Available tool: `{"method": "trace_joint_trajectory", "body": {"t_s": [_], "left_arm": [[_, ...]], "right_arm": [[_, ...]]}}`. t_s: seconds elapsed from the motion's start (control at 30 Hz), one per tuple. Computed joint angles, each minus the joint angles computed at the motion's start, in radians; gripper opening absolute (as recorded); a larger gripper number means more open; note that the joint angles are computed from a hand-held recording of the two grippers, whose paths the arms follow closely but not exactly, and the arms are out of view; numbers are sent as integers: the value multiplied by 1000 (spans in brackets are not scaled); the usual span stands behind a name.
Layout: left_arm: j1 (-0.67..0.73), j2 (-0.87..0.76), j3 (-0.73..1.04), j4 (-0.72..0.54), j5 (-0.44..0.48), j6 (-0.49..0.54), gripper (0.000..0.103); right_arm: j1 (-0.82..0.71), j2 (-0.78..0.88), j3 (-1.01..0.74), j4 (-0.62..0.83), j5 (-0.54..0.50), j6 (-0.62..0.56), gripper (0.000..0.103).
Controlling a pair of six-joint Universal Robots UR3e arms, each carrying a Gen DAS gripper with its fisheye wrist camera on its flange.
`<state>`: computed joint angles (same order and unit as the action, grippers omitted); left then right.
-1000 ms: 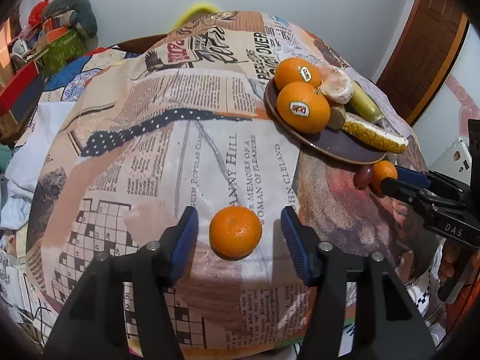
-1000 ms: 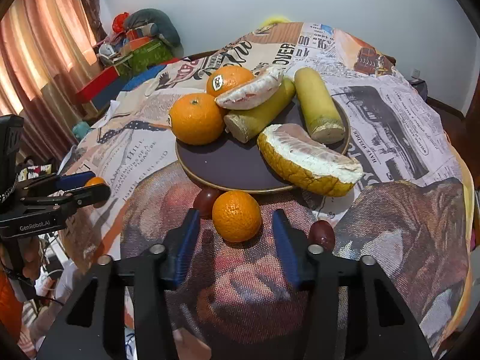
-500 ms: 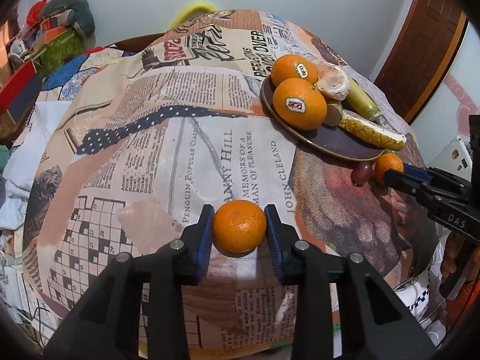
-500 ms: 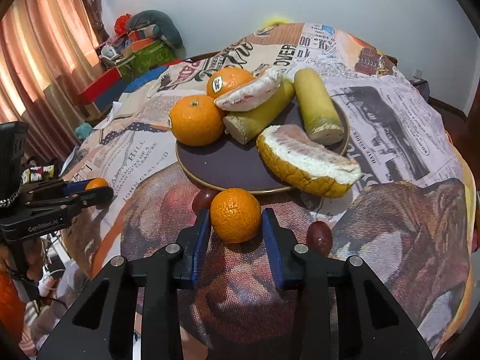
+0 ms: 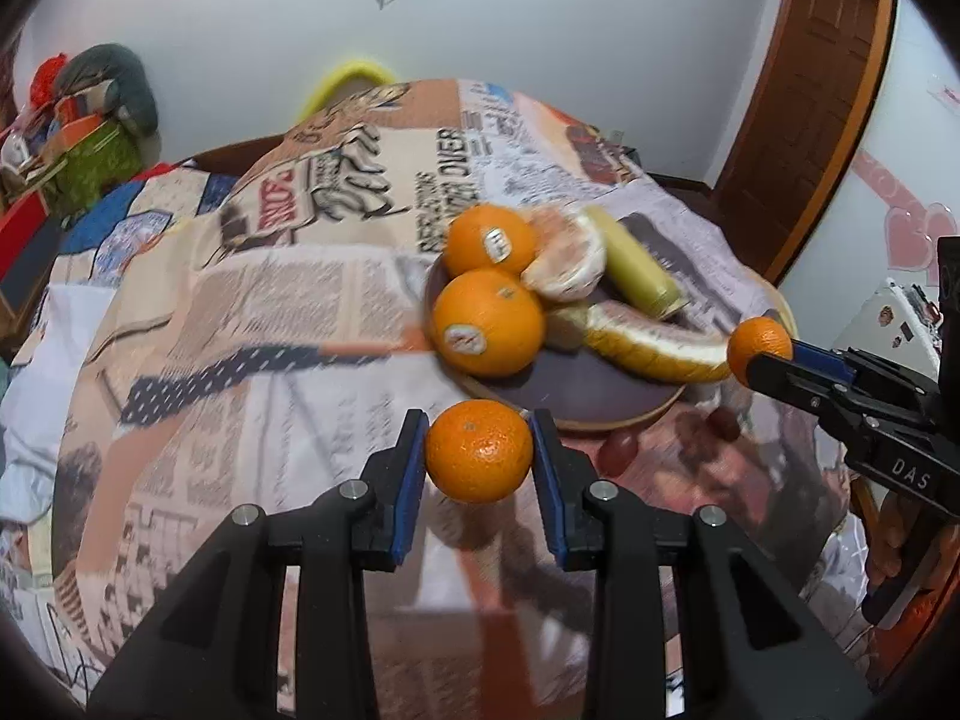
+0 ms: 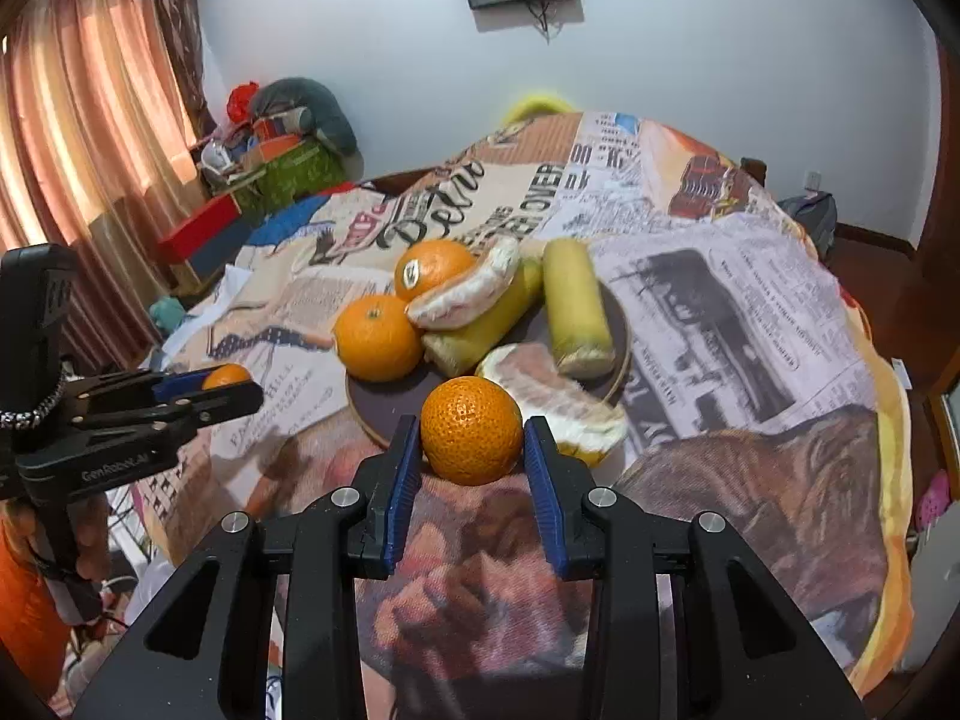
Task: Organize fruits
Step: 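Grasp a mandarin with the left tool while the right tool grasps another mandarin, then release the mandarins onto the plate with both tools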
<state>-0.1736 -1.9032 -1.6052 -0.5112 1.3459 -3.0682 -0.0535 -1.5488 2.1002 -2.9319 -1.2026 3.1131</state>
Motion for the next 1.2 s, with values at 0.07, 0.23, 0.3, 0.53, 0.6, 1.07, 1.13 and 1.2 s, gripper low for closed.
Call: {"method": "trace_joint_trajectory", "body": {"t_s": [0.07, 0.23, 0.3, 0.53, 0.6, 1.07, 1.13, 1.2], "left_arm": [[-18, -21, 36, -4, 2, -4, 34], [-53, -81, 136, -28, 1, -8, 34], [-63, -108, 178, -36, -2, -12, 34], [-72, -183, 287, -56, -16, -21, 34], [-78, -205, 316, -63, -12, -16, 34], [-80, -309, 431, -87, -16, -22, 34], [-79, -312, 439, -96, -17, -26, 34], [-72, -313, 444, -109, -33, -36, 34]], "right_arm": [[-4, 1, -3, -7, 1, 1, 32], [-8, 38, -34, -16, 16, -4, 32], [-10, 50, -40, -17, 23, -8, 32], [-3, 133, -84, -34, 45, 1, 32], [0, 152, -96, -33, 49, 0, 32], [16, 226, -161, -15, 62, -11, 33], [18, 226, -165, -4, 60, -15, 33], [17, 220, -166, 8, 66, -18, 33]]}}
